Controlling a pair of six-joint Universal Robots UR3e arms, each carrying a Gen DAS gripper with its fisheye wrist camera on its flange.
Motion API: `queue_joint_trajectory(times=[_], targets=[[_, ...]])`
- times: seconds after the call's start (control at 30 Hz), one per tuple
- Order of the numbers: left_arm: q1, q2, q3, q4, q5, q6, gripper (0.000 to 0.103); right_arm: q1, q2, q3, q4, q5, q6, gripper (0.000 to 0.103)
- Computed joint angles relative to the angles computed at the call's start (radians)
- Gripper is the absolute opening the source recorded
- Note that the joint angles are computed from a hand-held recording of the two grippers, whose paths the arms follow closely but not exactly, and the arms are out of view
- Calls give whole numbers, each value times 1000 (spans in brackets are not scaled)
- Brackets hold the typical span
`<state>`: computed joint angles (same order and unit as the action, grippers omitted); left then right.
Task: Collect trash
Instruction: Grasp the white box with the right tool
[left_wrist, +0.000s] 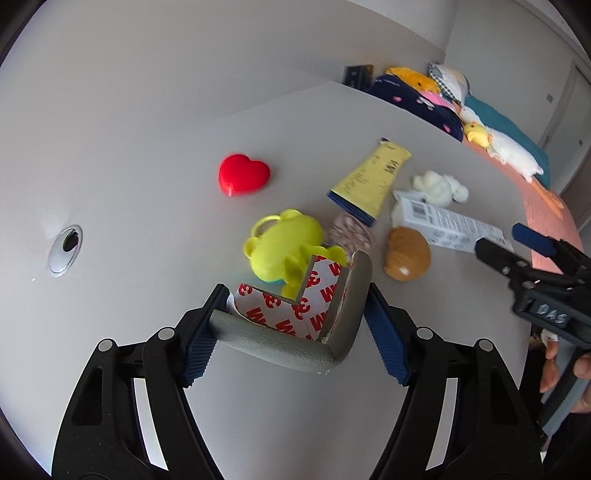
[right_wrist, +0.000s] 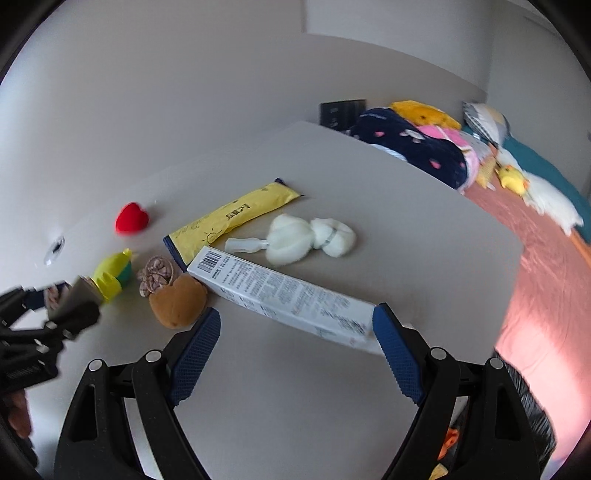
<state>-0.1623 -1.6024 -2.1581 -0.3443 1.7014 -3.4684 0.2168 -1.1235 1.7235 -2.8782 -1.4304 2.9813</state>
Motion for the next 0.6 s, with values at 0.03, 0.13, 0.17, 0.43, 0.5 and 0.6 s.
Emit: queue_joint_trajectory(times=[0.03,0.13,0.17,0.43,0.5,0.6], targets=[[11,6,-3,0,-7,2,71,11,25,-34,15,-11,-18,85],[28,-2,9,1,-18,9,71,37,92,-121,52,-45,-68,85],[36,1,7,1,-24,10,71,43,114,-149,65,-55,-81,85],[56,21,1,1,-40,19,71,32,173,-218,135,-21,-118,67],[53,24,1,-1,-38,21,71,16,161,-209,156,21,-106,56],[46,26,3,-2,-35,20,71,21,142,-177,142,21,-112,46]])
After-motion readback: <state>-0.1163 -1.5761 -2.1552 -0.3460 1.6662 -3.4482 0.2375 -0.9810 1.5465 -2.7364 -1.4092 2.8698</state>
